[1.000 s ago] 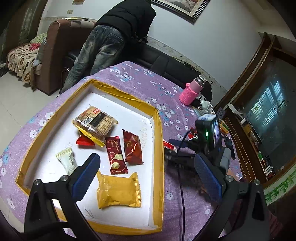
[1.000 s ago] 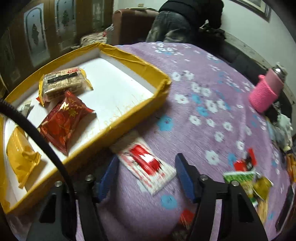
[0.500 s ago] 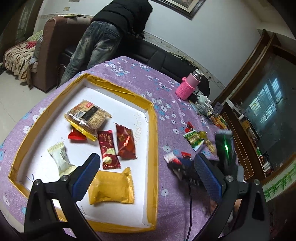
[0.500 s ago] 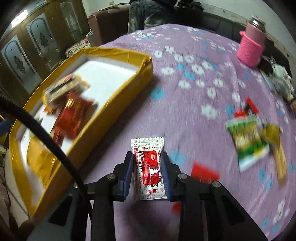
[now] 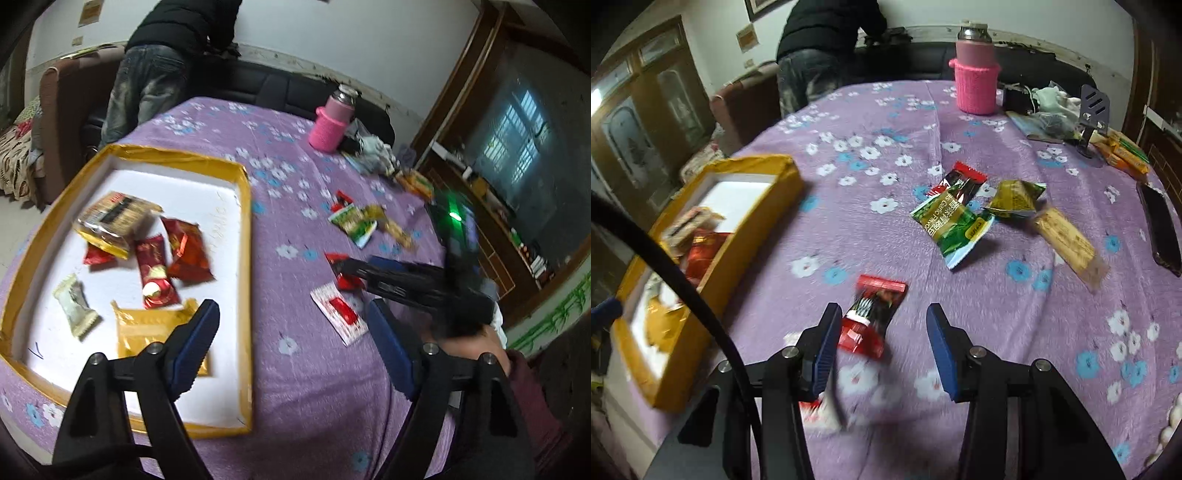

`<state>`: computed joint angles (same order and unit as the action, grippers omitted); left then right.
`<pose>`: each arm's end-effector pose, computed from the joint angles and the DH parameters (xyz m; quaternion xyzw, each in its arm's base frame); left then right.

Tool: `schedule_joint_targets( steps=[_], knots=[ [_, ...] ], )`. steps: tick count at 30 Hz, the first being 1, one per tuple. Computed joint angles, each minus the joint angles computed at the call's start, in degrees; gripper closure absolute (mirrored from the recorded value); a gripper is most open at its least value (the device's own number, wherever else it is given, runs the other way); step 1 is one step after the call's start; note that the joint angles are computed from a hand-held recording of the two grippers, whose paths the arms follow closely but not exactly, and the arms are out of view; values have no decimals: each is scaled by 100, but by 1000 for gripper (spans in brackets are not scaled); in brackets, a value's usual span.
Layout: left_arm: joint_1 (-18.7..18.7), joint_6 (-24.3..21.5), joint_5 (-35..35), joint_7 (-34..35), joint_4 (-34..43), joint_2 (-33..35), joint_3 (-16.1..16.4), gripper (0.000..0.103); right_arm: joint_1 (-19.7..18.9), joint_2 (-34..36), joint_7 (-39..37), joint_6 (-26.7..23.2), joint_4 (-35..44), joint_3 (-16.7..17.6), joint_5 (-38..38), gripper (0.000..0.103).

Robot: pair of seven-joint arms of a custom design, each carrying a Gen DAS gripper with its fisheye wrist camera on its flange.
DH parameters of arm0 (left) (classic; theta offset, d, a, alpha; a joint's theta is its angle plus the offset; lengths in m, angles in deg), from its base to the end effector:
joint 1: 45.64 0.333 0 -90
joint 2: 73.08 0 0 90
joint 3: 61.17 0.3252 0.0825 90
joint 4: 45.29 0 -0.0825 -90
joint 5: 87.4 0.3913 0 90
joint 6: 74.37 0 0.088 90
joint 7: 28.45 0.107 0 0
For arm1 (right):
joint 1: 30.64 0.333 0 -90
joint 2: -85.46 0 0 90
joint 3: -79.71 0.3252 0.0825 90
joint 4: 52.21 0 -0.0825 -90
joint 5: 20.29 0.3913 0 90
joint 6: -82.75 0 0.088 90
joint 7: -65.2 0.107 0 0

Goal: Organize snacks
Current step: 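Grasp the red-and-white sachet with the left gripper while the right gripper grasps the red chocolate bar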

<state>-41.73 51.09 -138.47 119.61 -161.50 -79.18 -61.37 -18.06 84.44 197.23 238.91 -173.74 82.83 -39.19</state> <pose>0.5617 0.0082 0.5408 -0.4650 0.7899 -0.3991 0.0239 0.5633 0.1710 0.4946 -0.5996 0.7330 -0.1892 0.2595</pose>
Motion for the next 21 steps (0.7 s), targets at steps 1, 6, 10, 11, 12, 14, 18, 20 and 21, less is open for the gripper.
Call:
schedule_joint_targets(
  steps=[1, 6, 10, 11, 12, 14, 18, 20, 21],
  knots=[
    [-7, 17, 57, -39, -26, -14, -18, 22, 10, 92, -37, -39, 73, 7, 46, 57],
    [-84, 10, 443, -222, -40, 18, -109, 21, 159, 194, 423, -233, 176, -70, -536, 79],
    [-223, -24, 716, -313, -76, 58, -228, 21, 15, -191, 780, -103, -241, -63, -765, 87],
    [-256, -9, 800, -346, -79, 72, -256, 21, -61, -375, 950, -4, -457, -50, -883, 87],
    [-298, 37, 915, -409, -84, 98, -301, 21, -144, -478, 1085, 78, -587, -5, -967, 87],
    [-406, 204, 1139, -551, -104, 162, -409, 21, -355, -696, 1384, 289, -879, 88, -1182, 87],
    [-617, 779, 1729, -973, -115, 387, -616, 21, -740, -957, 1616, 1039, -1401, 218, -1179, 87],
    [-685, 1057, 2002, -1199, -85, 535, -690, 21, -931, -980, 1664, 1309, -1519, 324, -1136, 87],
    [-717, 1297, 2123, -1236, -147, 536, -728, 21, -1006, -951, 1648, 1404, -1523, 375, -1081, 87]
  ],
)
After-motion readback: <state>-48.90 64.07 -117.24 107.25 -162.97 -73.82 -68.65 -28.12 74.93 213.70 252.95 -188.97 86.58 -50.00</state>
